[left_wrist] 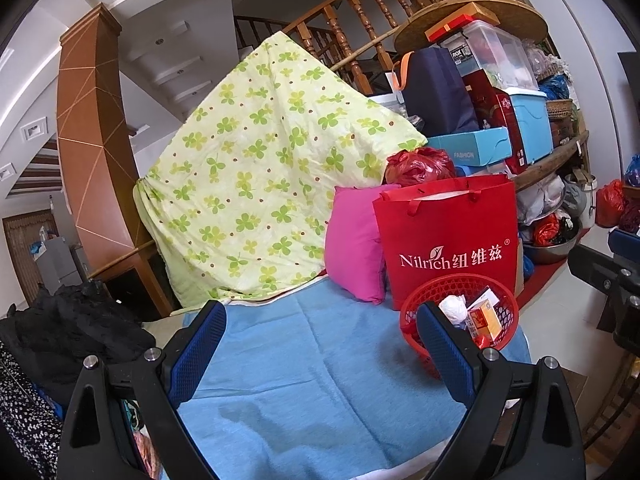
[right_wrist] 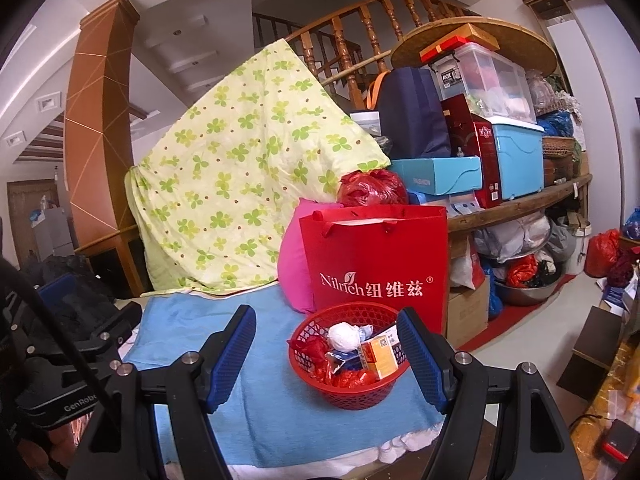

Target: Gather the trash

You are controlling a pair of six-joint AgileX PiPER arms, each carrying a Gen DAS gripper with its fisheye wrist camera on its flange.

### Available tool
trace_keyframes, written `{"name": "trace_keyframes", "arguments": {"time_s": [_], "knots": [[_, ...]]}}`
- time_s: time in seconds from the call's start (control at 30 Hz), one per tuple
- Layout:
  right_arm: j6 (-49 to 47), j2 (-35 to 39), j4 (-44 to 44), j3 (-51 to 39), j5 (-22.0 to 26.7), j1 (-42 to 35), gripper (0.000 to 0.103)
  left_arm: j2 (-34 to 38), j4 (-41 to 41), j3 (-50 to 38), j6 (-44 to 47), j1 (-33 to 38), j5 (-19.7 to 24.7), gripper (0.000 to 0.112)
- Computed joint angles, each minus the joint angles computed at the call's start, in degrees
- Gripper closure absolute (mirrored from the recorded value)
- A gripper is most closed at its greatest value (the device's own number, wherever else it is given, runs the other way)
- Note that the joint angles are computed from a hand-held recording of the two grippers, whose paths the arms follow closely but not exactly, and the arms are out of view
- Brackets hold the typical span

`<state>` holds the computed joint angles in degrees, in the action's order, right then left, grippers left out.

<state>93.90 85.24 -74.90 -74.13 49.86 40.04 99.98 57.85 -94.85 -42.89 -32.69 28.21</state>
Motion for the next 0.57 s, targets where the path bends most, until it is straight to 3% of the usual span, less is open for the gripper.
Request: {"name": "trace_keyframes", "arguments": {"time_s": [0.33, 0.57], "knots": [[-1.84, 4.37, 1.36, -4.65, -2.17, -3.79, 0.027, 7.11, -11.88, -7.75, 11.46, 3.39, -2.03, 0.016], [-10.66, 14.31, 8.93, -15.76, -7.37, -8.17, 0.027, 12.62, -26.88, -12.29, 20.84, 10.01, -6.55, 0.016]]}}
